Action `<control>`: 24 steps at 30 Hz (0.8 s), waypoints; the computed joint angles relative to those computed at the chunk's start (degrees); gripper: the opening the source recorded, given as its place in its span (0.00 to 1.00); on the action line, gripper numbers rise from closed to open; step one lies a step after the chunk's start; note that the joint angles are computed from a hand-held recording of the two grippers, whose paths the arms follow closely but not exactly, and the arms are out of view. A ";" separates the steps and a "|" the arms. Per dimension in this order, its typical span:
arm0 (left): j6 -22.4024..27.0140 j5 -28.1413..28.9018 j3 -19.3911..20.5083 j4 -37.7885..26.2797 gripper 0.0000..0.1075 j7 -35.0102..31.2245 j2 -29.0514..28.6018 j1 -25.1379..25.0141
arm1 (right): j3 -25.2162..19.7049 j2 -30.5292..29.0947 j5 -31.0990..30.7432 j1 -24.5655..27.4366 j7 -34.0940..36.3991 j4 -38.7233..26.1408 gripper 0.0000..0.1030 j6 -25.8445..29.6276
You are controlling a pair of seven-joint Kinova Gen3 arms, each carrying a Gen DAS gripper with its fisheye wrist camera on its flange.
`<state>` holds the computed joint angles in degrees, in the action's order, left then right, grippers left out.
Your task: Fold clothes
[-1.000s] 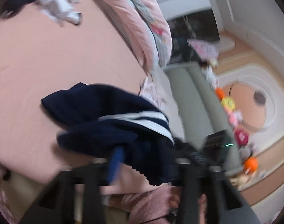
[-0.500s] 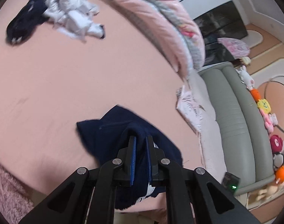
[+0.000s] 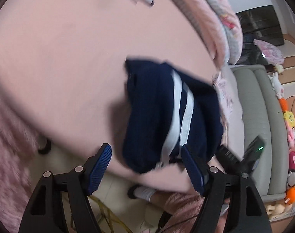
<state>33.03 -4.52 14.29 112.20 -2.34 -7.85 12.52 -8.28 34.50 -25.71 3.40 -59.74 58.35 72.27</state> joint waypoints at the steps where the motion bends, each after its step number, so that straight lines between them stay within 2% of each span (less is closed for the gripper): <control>1: -2.33 1.12 -1.01 0.92 0.67 -1.40 -0.28 0.79 | -0.35 -0.90 -0.60 0.48 0.93 1.54 0.09 -1.69; 2: -4.66 2.85 -3.08 1.79 0.62 -3.73 -0.52 2.49 | -0.86 -1.86 -1.43 1.14 2.52 3.05 0.07 -3.50; 3: -6.70 3.73 -4.28 2.26 0.40 -6.06 -0.51 3.42 | -1.13 -2.82 -1.89 1.50 4.04 4.23 0.06 -5.06; 5: -7.97 4.13 -3.57 1.70 0.13 -9.78 -0.86 2.12 | -1.41 -4.93 -2.88 2.17 6.84 6.45 0.05 -8.29; 7: -5.96 1.70 -0.66 -0.68 0.09 -10.45 -1.57 -1.02 | -1.71 -7.14 -4.85 3.40 9.44 8.32 0.04 -11.49; 8: -5.44 1.27 -0.73 -1.84 0.07 -11.60 -2.17 -1.38 | -1.67 -8.02 -5.99 4.16 10.20 8.29 0.04 -12.15; 12: -3.94 3.41 -3.95 -6.70 0.06 -20.66 -4.10 -0.92 | -1.32 -10.15 -9.20 5.87 12.28 5.21 0.04 -12.51; 15: -2.51 4.45 -7.55 -12.06 0.06 -27.65 -4.05 0.38 | -1.31 -9.82 -11.63 7.10 12.43 -0.61 0.04 -9.88; 17: -0.93 4.22 -7.82 -17.08 0.06 -31.83 -3.55 -0.86 | -1.44 -9.55 -12.97 7.65 12.07 -4.82 0.04 -9.04; 20: 2.31 -0.65 -2.38 -23.36 0.06 -31.87 -1.98 -6.44 | -2.02 -10.05 -17.38 9.81 13.25 -8.68 0.04 -8.88; 22: 2.83 -0.91 -2.53 -23.33 0.06 -30.49 -1.77 -6.05 | -3.63 -11.07 -19.17 12.49 13.33 -9.79 0.04 -8.85; 24: 1.58 0.64 -2.71 -21.05 0.06 -28.94 -1.28 -5.95 | -0.99 -10.57 -17.22 11.51 9.68 -10.71 0.05 -5.10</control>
<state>34.61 -3.88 11.58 91.15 -31.28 -9.13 6.57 -9.28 23.93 -42.93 14.91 -50.06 47.64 67.17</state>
